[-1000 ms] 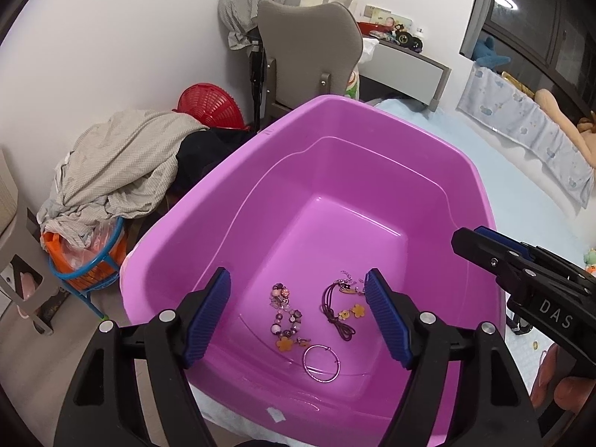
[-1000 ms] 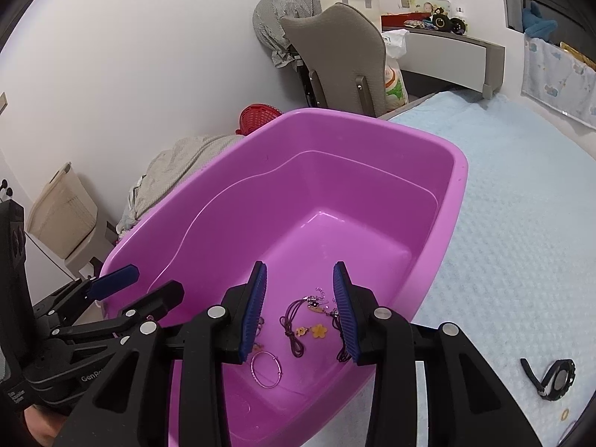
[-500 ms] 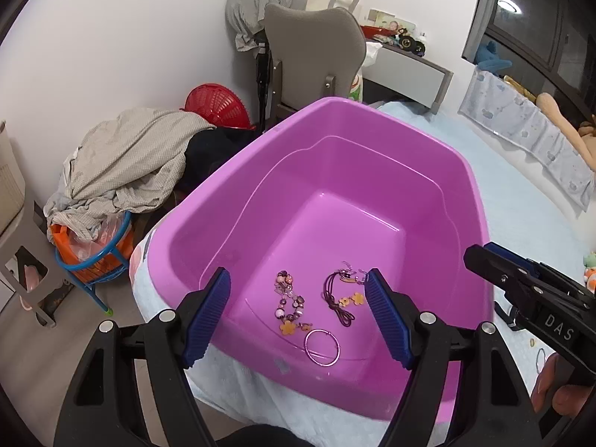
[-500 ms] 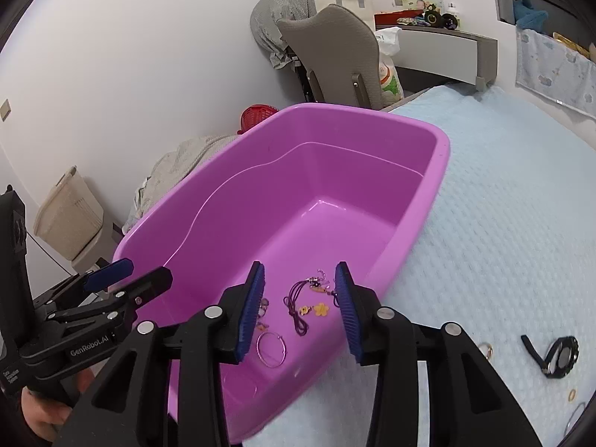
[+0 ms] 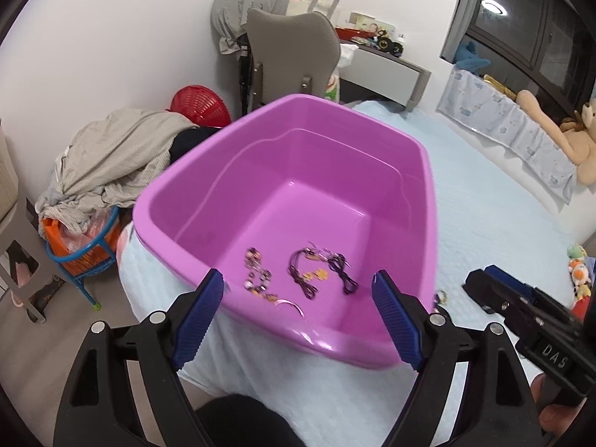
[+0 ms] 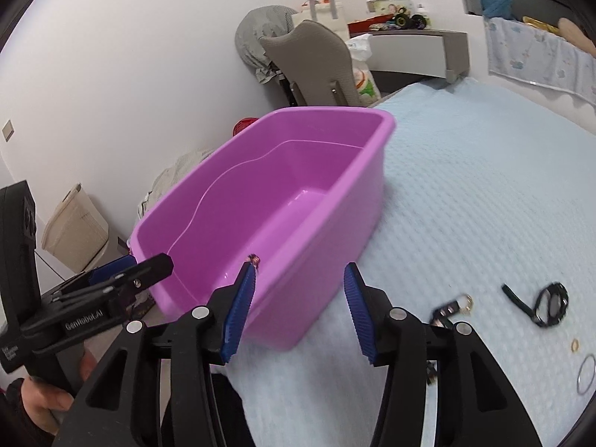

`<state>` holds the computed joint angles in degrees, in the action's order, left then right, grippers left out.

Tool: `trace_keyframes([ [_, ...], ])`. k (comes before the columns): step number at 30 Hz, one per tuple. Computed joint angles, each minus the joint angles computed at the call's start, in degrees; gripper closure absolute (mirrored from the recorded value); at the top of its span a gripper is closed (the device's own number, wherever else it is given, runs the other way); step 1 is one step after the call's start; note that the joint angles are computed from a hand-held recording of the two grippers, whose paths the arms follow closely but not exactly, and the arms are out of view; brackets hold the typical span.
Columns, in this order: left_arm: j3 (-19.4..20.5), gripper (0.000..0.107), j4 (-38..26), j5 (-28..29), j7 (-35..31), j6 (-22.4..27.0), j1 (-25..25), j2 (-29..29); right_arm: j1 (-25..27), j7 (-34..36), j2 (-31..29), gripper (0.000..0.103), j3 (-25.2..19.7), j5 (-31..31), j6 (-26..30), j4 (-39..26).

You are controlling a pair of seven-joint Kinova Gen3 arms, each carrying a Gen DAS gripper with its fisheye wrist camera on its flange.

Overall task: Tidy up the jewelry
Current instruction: 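Move both open tools back over the jewelry on the bed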

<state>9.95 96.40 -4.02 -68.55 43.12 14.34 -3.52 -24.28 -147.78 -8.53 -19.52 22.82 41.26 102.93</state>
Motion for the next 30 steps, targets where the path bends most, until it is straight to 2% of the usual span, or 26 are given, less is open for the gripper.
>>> trace_keyframes([
  [7,2.3,0.024,2.1,-1.0,2.2,-0.6,1.5,-2.9,2.4,-4.8,-7.4,0.049,-3.4,-0.6,-0.5,6.7],
  [15,6.2,0.023,3.6,-4.9,5.1,-1.6,3.5,-4.7,7.4,-7.4,-16.8,0.049,-7.5,-7.7,-0.5,15.4],
  [20,8.0,0.023,4.1,-5.5,6.7,-2.0,5.3,-4.9,10.6,-6.1,-24.3,0.046,-9.3,-12.3,4.4,18.5],
  [30,12.0,0.022,5.3,-8.4,12.1,-3.2,10.5,-3.1,14.5,-1.3,-38.5,0.045,-7.3,-21.0,14.5,23.5],
])
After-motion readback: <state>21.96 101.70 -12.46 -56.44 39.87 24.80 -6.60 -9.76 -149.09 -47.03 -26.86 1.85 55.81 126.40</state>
